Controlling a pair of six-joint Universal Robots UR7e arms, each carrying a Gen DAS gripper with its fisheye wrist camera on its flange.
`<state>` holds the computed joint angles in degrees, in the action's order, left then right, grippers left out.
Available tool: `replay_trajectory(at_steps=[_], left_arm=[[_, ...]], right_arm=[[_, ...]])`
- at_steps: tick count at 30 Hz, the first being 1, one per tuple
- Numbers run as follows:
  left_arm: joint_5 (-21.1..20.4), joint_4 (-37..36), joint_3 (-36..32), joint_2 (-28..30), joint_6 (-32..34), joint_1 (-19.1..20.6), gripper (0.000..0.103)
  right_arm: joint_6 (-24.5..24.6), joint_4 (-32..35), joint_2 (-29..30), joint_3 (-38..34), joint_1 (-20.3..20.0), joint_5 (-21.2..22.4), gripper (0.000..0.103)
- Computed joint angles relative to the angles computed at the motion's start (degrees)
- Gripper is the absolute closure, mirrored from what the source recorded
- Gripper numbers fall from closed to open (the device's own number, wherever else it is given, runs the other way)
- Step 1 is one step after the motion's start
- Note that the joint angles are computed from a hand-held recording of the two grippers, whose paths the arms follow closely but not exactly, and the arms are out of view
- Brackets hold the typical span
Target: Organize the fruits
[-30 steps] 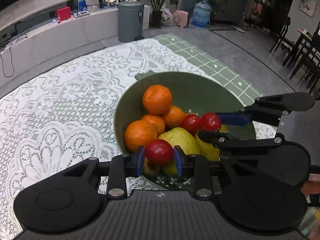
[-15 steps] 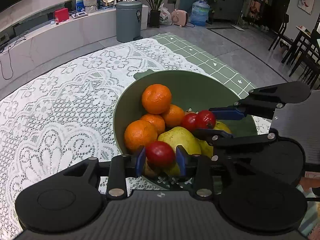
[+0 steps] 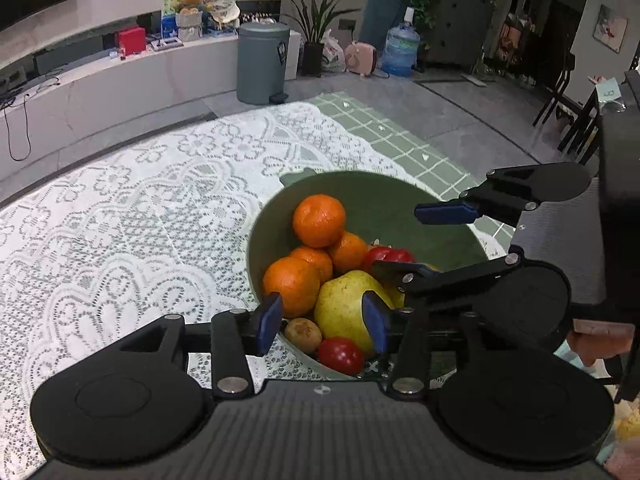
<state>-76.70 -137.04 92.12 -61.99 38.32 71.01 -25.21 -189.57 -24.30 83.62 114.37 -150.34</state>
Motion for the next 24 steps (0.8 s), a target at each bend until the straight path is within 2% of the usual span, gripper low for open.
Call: replay_trajectory(at_steps=[3,6,13,17,21,24], left_arm=[[-0.58,-1.4,0.55,-0.88,0.32,0.08,0.047],[-1.17,-3.05,1.1,-1.82,1.03,0.2,0.044],[-2.97,-9.7,3.87,-4.74,3.68,0.49,0.037],[-3.82,-15.63,5.98,-6.45,5.32,0.57,0.028],[-4.04,-20.46,6.75,-7.64,4.43,0.96,0.014],[-3.43,-28.23,8.5,-8.11,4.75,1.22,0.012]], right_arm=[[-1.41,-1.77,0.56,-0.89,0.84,-0.52,0.032],[-1.93,-3.44,0.84,-1.47,1.82,-0.81,0.024],[-0.72,-6.4,0.95,-2.47,4.39,-0.54,0.016],[2.55,-8.38,0.91,-2.89,6.11,-0.72,0.009],[7.28,-8.63,0.54,-2.74,7.74,-1.03,0.004],[8.46,-10.69,1.17,-2.99,9.05,-1.31,0.004]])
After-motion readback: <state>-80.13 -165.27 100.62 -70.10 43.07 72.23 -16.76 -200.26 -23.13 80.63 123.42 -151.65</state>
